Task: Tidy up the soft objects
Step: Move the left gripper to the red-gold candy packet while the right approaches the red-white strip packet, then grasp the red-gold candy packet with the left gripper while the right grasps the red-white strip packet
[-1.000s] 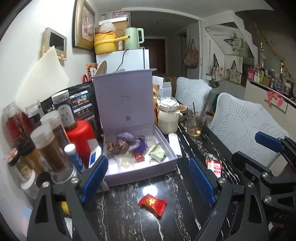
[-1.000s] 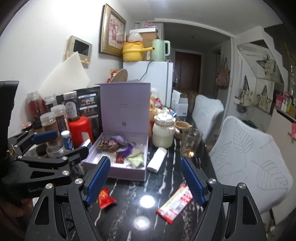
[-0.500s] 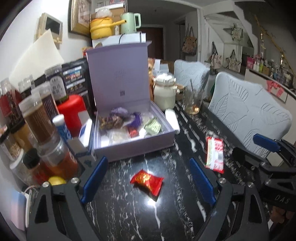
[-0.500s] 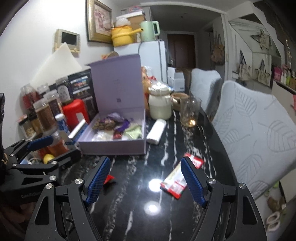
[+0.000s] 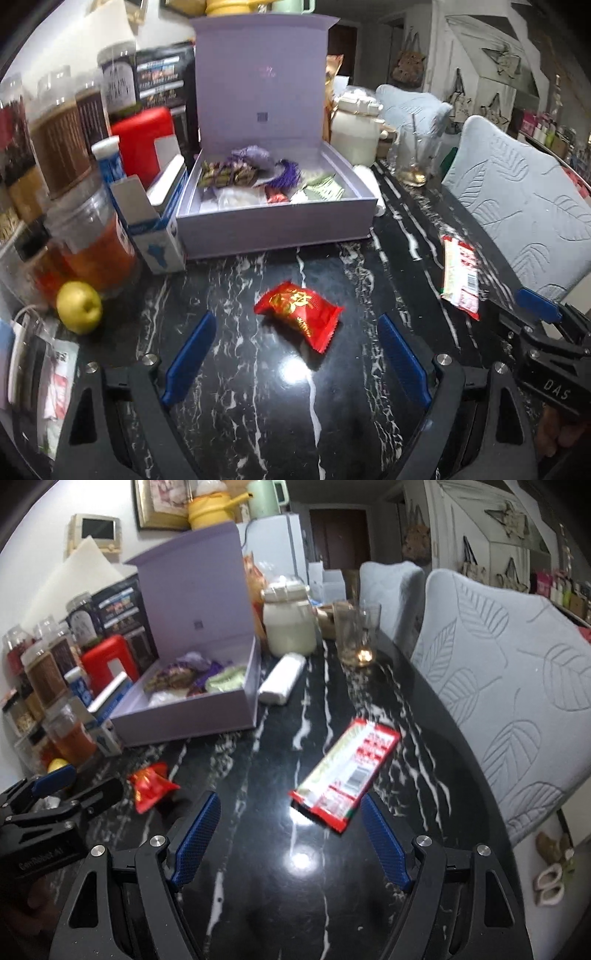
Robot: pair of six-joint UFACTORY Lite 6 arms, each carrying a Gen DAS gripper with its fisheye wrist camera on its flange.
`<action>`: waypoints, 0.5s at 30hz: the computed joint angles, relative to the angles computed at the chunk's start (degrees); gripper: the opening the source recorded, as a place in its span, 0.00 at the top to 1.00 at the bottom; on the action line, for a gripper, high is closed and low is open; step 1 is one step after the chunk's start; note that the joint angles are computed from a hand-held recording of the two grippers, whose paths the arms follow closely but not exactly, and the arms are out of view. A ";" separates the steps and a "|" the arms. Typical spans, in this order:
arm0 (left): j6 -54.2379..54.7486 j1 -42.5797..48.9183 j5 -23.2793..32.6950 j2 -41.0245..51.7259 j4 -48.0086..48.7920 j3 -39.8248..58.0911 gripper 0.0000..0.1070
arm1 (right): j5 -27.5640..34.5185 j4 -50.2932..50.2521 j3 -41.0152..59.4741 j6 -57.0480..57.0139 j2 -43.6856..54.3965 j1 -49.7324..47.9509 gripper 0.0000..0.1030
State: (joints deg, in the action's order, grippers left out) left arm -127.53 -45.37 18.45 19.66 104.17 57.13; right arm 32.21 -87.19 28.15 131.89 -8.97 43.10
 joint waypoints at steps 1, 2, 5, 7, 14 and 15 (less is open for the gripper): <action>1.03 0.19 -0.21 1.29 -1.03 1.03 0.16 | -0.60 -0.96 0.15 0.60 0.98 -0.63 0.23; 1.93 0.36 -0.63 2.36 -1.86 1.96 0.16 | -1.21 -2.16 0.33 1.28 2.01 -1.27 0.23; 3.83 1.84 -3.43 5.93 -4.30 5.38 0.16 | -2.91 -5.87 1.15 3.65 4.80 -3.41 0.23; 6.05 2.65 -4.84 7.86 -6.63 7.46 0.16 | -5.41 -10.46 1.29 7.50 5.93 -6.35 0.23; 18.26 4.62 -6.47 14.99 -19.78 15.62 0.16 | -9.39 -17.17 3.05 12.93 9.18 -15.42 0.23; 18.43 4.49 -5.95 15.78 -19.91 16.52 0.16 | -9.79 -17.15 3.65 12.75 9.96 -16.45 0.23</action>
